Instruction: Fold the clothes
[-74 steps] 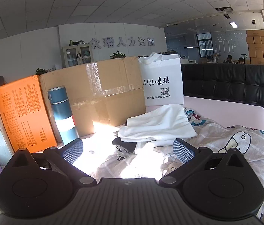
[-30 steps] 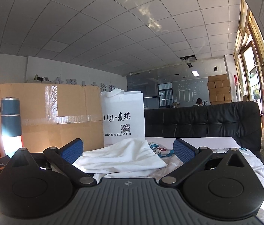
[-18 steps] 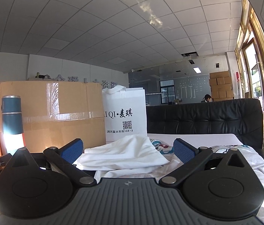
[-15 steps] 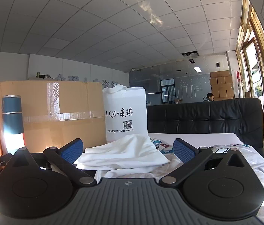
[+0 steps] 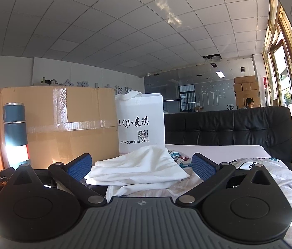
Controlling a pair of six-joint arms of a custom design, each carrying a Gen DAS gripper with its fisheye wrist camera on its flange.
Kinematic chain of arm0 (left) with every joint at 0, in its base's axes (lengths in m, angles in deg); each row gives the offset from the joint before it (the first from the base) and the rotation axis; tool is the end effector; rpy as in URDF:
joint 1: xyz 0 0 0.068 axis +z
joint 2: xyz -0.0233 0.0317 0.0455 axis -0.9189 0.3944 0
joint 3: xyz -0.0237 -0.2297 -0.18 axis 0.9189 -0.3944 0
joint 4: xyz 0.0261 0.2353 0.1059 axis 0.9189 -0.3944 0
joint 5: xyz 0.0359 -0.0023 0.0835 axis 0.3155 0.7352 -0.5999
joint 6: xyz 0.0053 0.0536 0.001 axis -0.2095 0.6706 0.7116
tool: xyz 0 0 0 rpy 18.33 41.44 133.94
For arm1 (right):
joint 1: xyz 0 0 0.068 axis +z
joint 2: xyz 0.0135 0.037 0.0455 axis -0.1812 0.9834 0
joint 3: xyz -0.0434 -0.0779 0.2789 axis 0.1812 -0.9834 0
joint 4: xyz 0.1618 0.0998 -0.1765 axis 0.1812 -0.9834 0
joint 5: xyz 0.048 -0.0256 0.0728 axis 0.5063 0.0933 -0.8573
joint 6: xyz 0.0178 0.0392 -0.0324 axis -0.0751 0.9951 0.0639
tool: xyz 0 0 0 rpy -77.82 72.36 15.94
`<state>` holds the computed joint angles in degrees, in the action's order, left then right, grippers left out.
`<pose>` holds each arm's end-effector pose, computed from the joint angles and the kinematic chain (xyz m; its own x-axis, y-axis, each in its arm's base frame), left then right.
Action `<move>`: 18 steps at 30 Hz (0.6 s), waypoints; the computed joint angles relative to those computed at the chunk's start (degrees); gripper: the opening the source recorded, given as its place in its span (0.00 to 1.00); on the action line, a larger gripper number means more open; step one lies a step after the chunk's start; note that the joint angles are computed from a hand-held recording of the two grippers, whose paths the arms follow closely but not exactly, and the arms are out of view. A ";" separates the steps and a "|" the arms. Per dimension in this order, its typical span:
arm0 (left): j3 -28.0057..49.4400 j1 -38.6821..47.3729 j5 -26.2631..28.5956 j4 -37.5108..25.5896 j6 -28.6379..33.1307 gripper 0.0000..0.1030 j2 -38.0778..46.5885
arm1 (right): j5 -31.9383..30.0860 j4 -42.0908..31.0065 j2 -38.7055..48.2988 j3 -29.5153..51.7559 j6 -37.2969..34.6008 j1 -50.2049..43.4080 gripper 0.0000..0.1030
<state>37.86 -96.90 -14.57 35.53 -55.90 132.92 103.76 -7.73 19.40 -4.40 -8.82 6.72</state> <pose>0.2053 -0.0917 0.1513 -0.0789 -0.0283 -0.9965 -0.2056 0.9786 -0.0116 0.2494 0.0639 0.1615 -0.0037 0.0790 -0.9969 0.0656 0.9947 0.0786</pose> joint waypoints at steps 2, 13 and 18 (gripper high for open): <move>-0.04 -0.04 -0.06 0.11 0.05 1.00 0.02 | -0.05 -0.08 0.00 0.01 0.00 0.01 1.00; -0.06 -0.23 -0.35 0.11 0.12 1.00 -0.03 | -0.26 0.06 0.16 -0.02 0.02 -0.11 1.00; -0.01 -0.30 -0.43 -0.08 0.08 1.00 -0.13 | -0.45 0.11 0.25 0.03 0.02 -0.23 1.00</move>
<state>37.85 -97.20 -15.00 35.45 -55.82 132.78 103.32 -7.62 19.65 -4.37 -8.80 6.49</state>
